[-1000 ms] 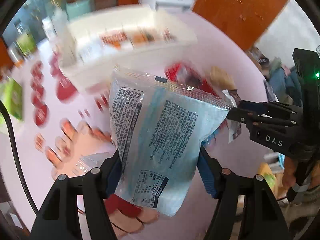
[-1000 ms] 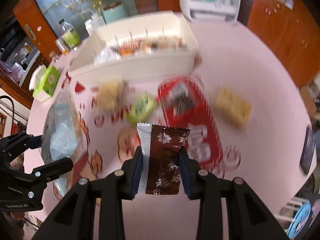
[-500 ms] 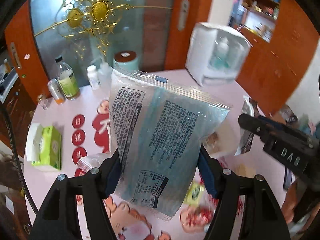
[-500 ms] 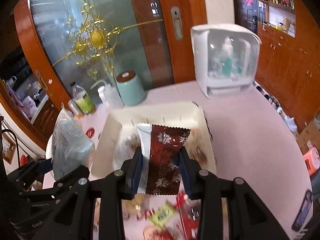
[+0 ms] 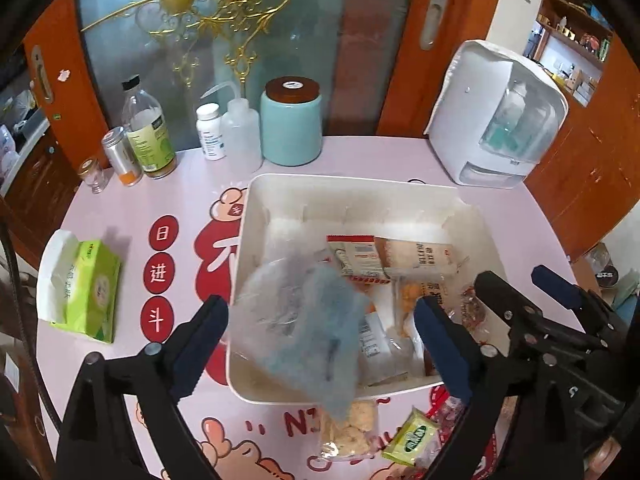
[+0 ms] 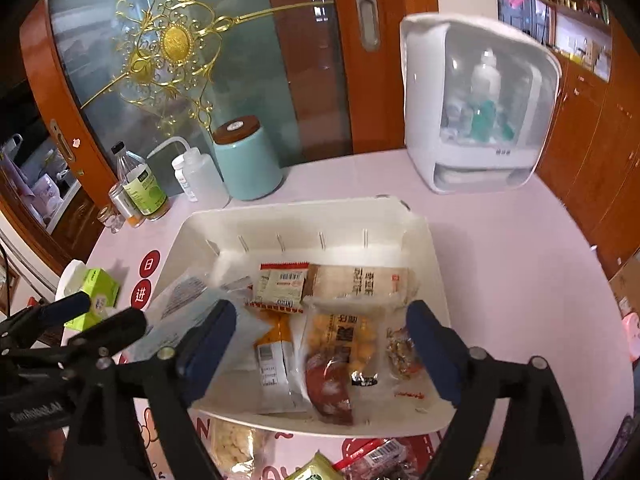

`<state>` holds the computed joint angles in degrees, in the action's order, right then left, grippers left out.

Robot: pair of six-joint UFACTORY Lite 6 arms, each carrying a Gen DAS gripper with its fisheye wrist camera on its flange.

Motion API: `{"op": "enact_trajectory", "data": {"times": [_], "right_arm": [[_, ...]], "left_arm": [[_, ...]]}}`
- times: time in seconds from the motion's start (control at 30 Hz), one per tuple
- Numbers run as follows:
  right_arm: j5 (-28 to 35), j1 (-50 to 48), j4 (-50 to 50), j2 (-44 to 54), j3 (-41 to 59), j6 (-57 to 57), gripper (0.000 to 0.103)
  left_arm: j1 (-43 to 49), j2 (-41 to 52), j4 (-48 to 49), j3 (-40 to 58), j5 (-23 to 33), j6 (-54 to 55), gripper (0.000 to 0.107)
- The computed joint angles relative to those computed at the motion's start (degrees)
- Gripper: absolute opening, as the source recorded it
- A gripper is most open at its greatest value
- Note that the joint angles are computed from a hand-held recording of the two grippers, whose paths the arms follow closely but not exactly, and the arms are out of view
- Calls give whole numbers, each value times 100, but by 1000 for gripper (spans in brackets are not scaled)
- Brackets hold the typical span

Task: Organize snacks
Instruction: 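Withdraw both grippers from the tray toward the remaining snacks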

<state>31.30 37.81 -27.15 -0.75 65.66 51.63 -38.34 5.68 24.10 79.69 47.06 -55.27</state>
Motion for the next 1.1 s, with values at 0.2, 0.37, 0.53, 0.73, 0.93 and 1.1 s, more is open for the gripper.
{"op": "enact_trajectory", "data": {"times": [0.2,0.37,0.53,0.73,0.93,1.1], "right_arm": [[-48,53,294,-247,-282,-230,88],[169,307,326,-646,-551,-249,88],[694,772,176,-1274,-800,125,88],[1956,2120,-622,-2250,-1101,1409,88],[3957,4361,-1201,-3005,-1334,3142,88],[5815,6578,-1211,-3325,-1414,5028,88]], "left_arm": [[-351,-431,460,-469,166,-620,102],[-1032,-866,913,-692,619,-1204,102],[-1933,-1267,1436,-780,1305,-1809,102],[-3326,-1869,1808,-1020,2177,-2704,102],[-5010,-2251,1998,-1232,3091,-3666,102],[-6244,-2363,2082,-1306,3785,-4328,102]]}}
